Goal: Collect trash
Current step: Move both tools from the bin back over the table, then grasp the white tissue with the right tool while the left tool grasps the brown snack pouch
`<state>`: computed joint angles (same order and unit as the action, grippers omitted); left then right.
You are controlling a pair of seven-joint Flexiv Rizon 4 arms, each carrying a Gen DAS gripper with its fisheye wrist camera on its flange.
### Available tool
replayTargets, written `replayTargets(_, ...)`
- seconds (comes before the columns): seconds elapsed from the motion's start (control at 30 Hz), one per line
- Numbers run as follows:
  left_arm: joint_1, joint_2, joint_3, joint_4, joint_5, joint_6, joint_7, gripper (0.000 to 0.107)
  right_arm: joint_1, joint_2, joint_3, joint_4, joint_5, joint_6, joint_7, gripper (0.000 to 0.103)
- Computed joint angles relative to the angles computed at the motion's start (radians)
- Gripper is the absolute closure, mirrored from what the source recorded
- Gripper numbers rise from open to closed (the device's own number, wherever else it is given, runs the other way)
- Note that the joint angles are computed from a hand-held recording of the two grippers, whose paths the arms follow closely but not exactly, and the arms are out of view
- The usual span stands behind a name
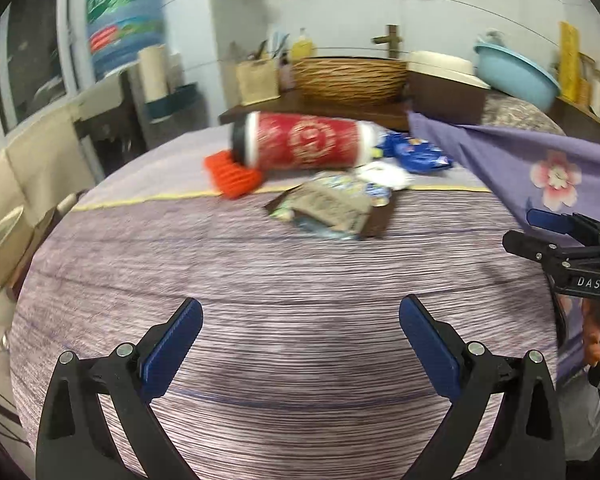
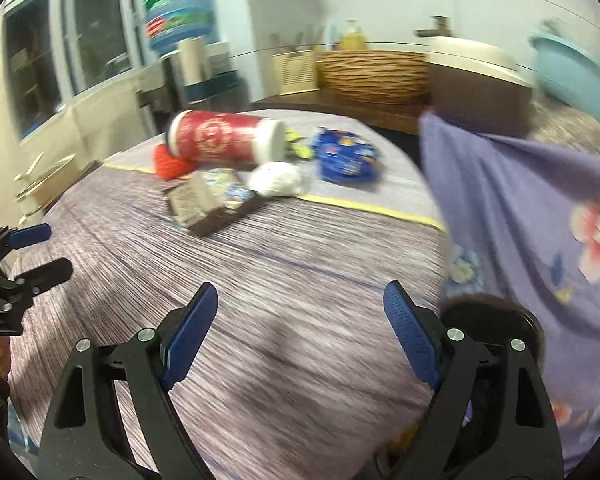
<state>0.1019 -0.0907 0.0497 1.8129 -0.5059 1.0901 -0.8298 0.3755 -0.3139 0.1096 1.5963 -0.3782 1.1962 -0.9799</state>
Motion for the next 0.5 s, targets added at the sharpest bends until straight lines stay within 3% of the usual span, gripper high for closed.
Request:
replayTargets(0.1, 0.023, -0.024, 0.009, -0.036, -0.003, -0.049, -0.018, 0.009, -0.001, -0.072, 0.038, -0.12, 0.053, -0.06, -0.094, 0.019)
replayTargets(0.37, 0.047, -0.047, 0.008, -0.067, -0.007, -0.092, -0.001, 0.009, 0.033, -0.248, 0.013, -0.427, 0.102, -0.244, -0.187, 0.02)
replayTargets(0.5, 0.056, -0.059, 0.003, -0.085, -0.011, -0.102, 0.014, 0.009, 0.043, -0.347, 0.005, -0.612, 0.133, -0.358, -0.224, 0.032)
